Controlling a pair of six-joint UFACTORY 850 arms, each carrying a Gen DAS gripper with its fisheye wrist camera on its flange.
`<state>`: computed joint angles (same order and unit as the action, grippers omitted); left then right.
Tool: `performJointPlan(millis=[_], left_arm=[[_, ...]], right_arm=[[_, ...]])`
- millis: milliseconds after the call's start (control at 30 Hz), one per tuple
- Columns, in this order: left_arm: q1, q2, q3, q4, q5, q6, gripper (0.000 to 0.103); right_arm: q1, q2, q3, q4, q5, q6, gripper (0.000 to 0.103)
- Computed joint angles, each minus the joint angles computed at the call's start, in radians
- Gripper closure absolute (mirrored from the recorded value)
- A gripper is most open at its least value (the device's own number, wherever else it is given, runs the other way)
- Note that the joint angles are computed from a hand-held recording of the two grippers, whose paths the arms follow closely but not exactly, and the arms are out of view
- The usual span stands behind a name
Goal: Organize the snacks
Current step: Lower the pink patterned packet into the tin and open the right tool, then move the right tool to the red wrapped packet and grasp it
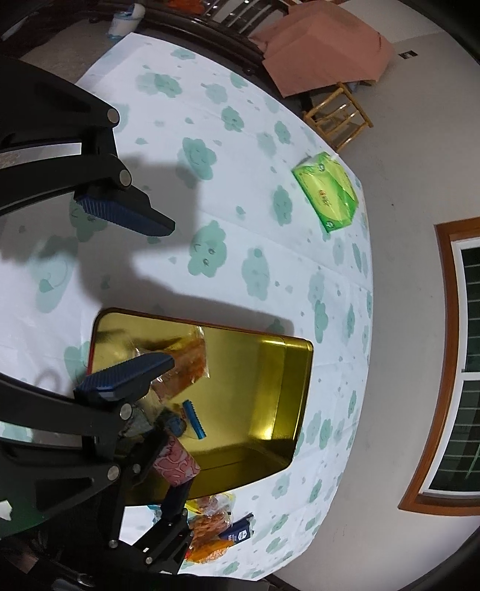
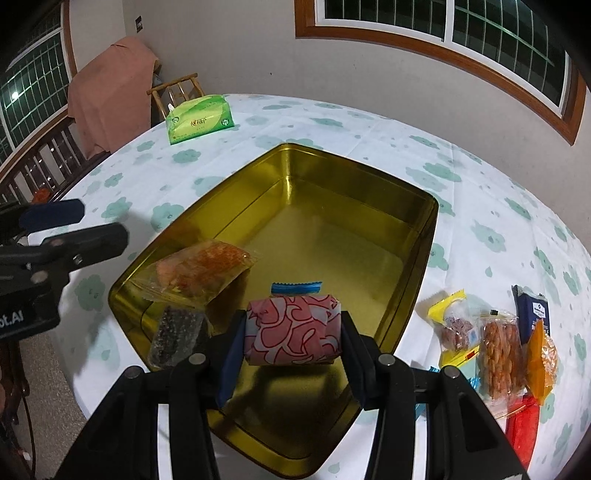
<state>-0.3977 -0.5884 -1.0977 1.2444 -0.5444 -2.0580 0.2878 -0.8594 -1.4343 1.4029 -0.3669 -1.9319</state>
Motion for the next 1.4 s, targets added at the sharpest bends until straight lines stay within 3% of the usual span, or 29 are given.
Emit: performJointPlan(millis=[767,1033,1400], left_arm=[[-0.016,0.011,0.047,-0.048,0.041,-0.061,0.038],[-0.024,0.01,0.04,-0.055,0.036,-0.052,0.037],[-0.052,0.0,-0.002,-0.036,0.019,-0.038,0.036]], right_arm=[[0.009,-0.01,0.004,0.06,0.022,-0.059,0.054],[0.001,0.0,0.016,0.102,0.003,-0.106,0.047],[-0.1,0.056,0.062,0.186,-0.087,-0.197,0.045]])
